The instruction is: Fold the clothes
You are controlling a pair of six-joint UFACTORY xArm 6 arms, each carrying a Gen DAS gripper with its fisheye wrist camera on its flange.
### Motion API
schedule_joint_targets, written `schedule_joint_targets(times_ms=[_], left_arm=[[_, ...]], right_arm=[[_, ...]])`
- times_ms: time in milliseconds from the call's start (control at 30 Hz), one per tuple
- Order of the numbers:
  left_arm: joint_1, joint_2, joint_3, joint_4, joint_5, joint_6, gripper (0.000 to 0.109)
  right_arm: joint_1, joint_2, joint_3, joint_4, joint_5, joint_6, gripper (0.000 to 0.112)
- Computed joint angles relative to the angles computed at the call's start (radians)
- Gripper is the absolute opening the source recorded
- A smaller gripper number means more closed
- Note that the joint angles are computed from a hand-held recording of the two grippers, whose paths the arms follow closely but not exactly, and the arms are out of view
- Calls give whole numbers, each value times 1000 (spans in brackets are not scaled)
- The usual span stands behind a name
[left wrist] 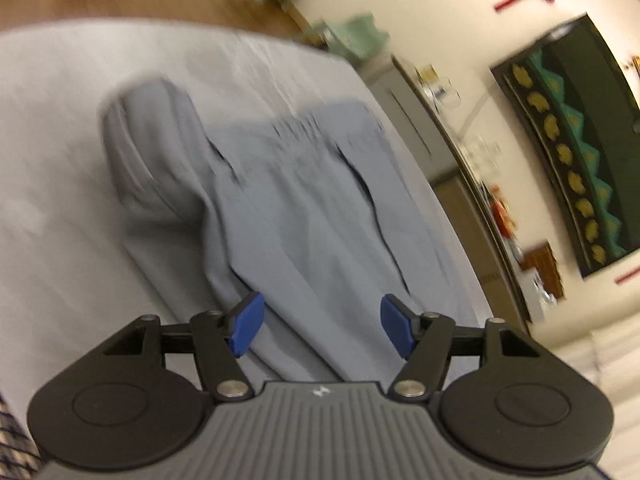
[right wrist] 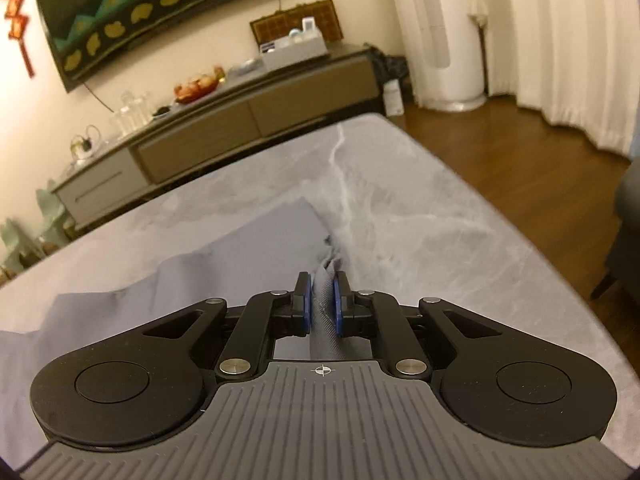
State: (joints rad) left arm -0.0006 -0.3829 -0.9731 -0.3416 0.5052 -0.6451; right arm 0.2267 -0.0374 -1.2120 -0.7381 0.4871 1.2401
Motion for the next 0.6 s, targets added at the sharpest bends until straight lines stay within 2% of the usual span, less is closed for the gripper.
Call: schedule_joint_targets(times_ms=[133,200,233,267,333,367,400,467,500,533,567,600], left_arm=[[-8,62,-28,37,-19,-49,64],[-4,106,-59,34,-31,-48,53],[0,123,-74,7,-34,-16,8],[-4,97,-50,-36,-78,40,0],[-40,-18,56,-139,-240,172,0],[-47,-66,98,-162,-274,200,1],[-36,-108,140,-147,-265,187,2],[4,-187,199,-116,-192,139,9],[29,-211,226,-125,-167,114,14],[56,-233,251,-137,-141,93,29],[74,-260,282,-178,-147,100,50],[80,-290,318,-253,-185,138,56]], right_arm=[[22,20,-13,36,63,-60,17],[33,35,-27,34,103,-94,21],[38,43,-36,26,123,-109,22],[43,50,-43,13,143,-118,23],[53,48,-46,-8,176,-123,22],[57,45,-47,-13,192,-128,24],[64,46,-53,-20,217,-135,29],[90,62,-96,-44,311,-157,52],[108,71,-121,-68,369,-157,54],[144,75,-154,-130,453,-120,54],[196,76,-184,-218,544,-63,54],[246,78,-208,-299,612,-14,54]])
